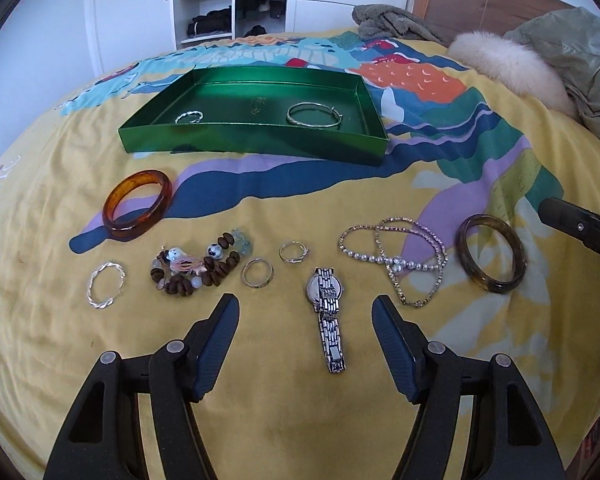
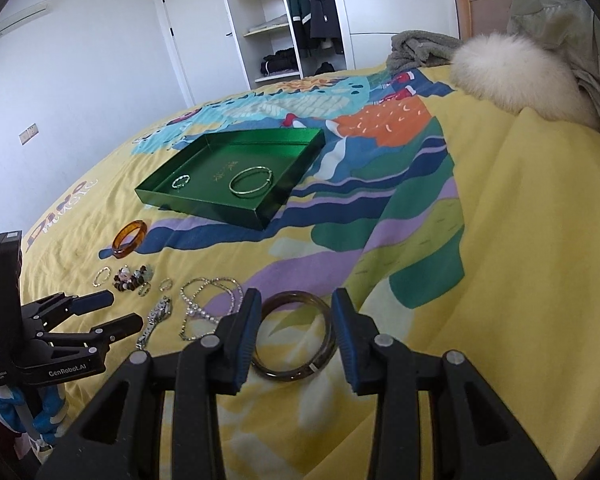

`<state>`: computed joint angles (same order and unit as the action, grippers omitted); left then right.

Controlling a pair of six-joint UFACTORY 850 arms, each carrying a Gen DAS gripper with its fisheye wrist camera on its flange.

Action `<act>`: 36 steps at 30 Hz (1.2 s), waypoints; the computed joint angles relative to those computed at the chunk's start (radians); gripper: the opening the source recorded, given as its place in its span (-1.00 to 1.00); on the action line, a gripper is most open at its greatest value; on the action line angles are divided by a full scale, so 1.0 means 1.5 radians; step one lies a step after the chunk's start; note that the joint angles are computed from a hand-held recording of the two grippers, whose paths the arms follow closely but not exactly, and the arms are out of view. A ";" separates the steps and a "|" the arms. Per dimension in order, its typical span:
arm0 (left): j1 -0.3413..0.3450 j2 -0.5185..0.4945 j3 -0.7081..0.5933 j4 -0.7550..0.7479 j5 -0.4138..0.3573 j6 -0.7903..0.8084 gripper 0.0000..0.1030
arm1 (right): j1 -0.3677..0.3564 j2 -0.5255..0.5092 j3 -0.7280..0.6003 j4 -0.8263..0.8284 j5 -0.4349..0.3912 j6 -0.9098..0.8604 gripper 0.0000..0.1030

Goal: Organize jewelry
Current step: 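Grasp the dark brown bangle with the right tool while the left tool grasps the silver watch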

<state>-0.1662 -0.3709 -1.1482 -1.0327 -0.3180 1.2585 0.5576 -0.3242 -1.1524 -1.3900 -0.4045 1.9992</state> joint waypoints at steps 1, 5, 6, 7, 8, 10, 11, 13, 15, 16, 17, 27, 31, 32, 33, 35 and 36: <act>-0.001 -0.006 -0.005 0.007 -0.002 -0.009 0.29 | -0.002 -0.004 -0.002 0.006 0.003 -0.007 -0.32; -0.001 -0.032 -0.026 0.032 -0.018 -0.041 0.17 | -0.012 -0.018 -0.009 0.030 0.012 -0.035 -0.32; -0.001 -0.037 -0.030 0.036 -0.019 -0.046 0.16 | -0.014 -0.021 -0.011 0.039 0.012 -0.046 -0.32; -0.002 -0.040 -0.032 0.036 -0.019 -0.046 0.16 | -0.016 -0.024 -0.014 0.051 0.012 -0.060 -0.32; -0.003 -0.043 -0.035 0.036 -0.019 -0.047 0.16 | -0.017 -0.028 -0.017 0.062 0.011 -0.073 -0.32; -0.004 -0.049 -0.041 0.036 -0.021 -0.047 0.13 | -0.020 -0.032 -0.020 0.080 0.014 -0.093 -0.32; -0.004 -0.052 -0.043 0.037 -0.021 -0.048 0.11 | -0.021 -0.034 -0.021 0.085 0.014 -0.101 -0.32; -0.005 -0.058 -0.050 0.041 -0.023 -0.055 0.07 | -0.024 -0.037 -0.023 0.097 0.017 -0.114 -0.32; -0.005 -0.062 -0.054 0.039 -0.027 -0.053 -0.01 | -0.026 -0.040 -0.024 0.110 0.020 -0.129 -0.32; -0.005 -0.063 -0.054 0.037 -0.028 -0.049 -0.03 | -0.027 -0.043 -0.026 0.118 0.020 -0.141 -0.32; -0.005 -0.063 -0.054 0.036 -0.028 -0.046 -0.06 | -0.027 -0.045 -0.029 0.130 0.018 -0.155 -0.32; -0.013 -0.063 -0.048 0.020 -0.020 -0.004 -0.30 | -0.032 -0.066 -0.046 0.218 0.017 -0.265 -0.32; -0.016 -0.065 -0.047 0.018 -0.015 0.006 -0.36 | -0.034 -0.076 -0.055 0.257 0.019 -0.316 -0.34; -0.017 -0.065 -0.047 0.017 -0.014 0.008 -0.38 | -0.035 -0.079 -0.058 0.267 0.019 -0.327 -0.34; -0.017 -0.066 -0.047 0.016 -0.014 0.010 -0.38 | -0.035 -0.081 -0.059 0.274 0.019 -0.336 -0.34; -0.018 -0.068 -0.048 0.012 -0.014 0.013 -0.39 | -0.037 -0.086 -0.063 0.287 0.020 -0.351 -0.36; -0.018 -0.069 -0.048 0.008 -0.015 0.016 -0.40 | -0.037 -0.088 -0.063 0.291 0.020 -0.355 -0.38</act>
<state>-0.1927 -0.4737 -1.2207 -1.0203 -0.3411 1.2826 0.5019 -0.4565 -1.2474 -0.9533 -0.3738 1.4673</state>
